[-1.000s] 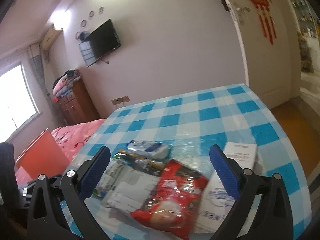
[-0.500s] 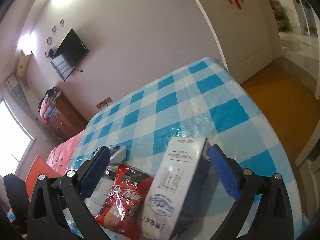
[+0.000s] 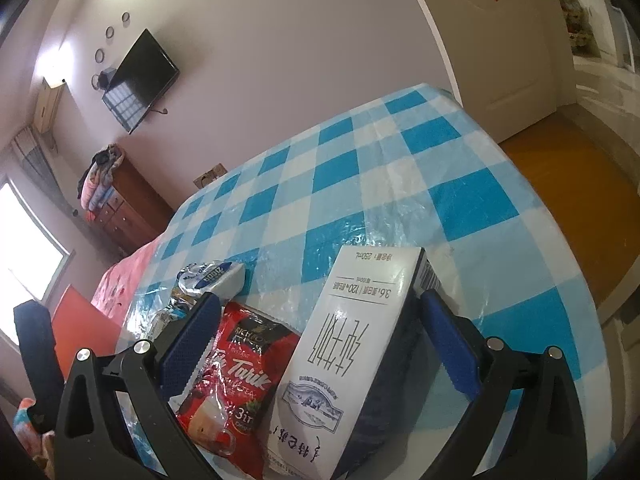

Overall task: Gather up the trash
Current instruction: 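Grasp the white-green wipes pack with the left gripper while the right grasps the white milk carton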

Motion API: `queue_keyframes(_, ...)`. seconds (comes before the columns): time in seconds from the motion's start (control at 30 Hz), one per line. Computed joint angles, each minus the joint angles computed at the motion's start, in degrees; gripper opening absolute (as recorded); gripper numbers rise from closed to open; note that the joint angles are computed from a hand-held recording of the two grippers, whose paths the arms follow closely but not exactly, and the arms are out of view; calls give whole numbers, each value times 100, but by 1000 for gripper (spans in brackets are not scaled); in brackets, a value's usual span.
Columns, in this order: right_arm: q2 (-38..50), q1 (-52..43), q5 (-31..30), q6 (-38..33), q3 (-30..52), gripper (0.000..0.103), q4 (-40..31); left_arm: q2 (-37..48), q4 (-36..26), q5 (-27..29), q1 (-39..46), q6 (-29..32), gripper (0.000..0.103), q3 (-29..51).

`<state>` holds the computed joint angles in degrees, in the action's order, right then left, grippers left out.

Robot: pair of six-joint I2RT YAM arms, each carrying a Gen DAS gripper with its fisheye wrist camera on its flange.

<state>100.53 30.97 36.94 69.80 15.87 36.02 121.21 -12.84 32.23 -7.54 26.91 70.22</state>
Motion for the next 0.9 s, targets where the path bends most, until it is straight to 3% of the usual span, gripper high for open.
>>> queue_keyframes(0.17, 30, -35, -25, -91, 35, 97, -48, 194, -80, -176, -73, -169, 74, 271)
queue_keyframes(0.3, 2, -84, -101, -130, -28, 95, 72, 347, -192, -319, -156, -247, 70, 452)
queue_keyframes(0.37, -42, -115, -119, -132, -26, 85, 4, 375, -171, -363, -196, -280, 69, 472)
queue_keyframes(0.5, -55, -168, -204, -120, -34, 84, -65, 441, -109, -413, -234, -368, 66, 532)
queue_keyframes(0.63, 12, -283, -426, -190, -28, 84, -51, 433, -7, -565, -281, -420, 54, 510)
queue_keyframes(0.8, 146, -342, -610, -273, 114, 83, -245, 419, 27, -617, -282, -498, 46, 487)
queue_keyframes(0.9, 131, -306, -523, -302, 325, 74, -755, 351, 137, -716, -326, -495, 44, 383)
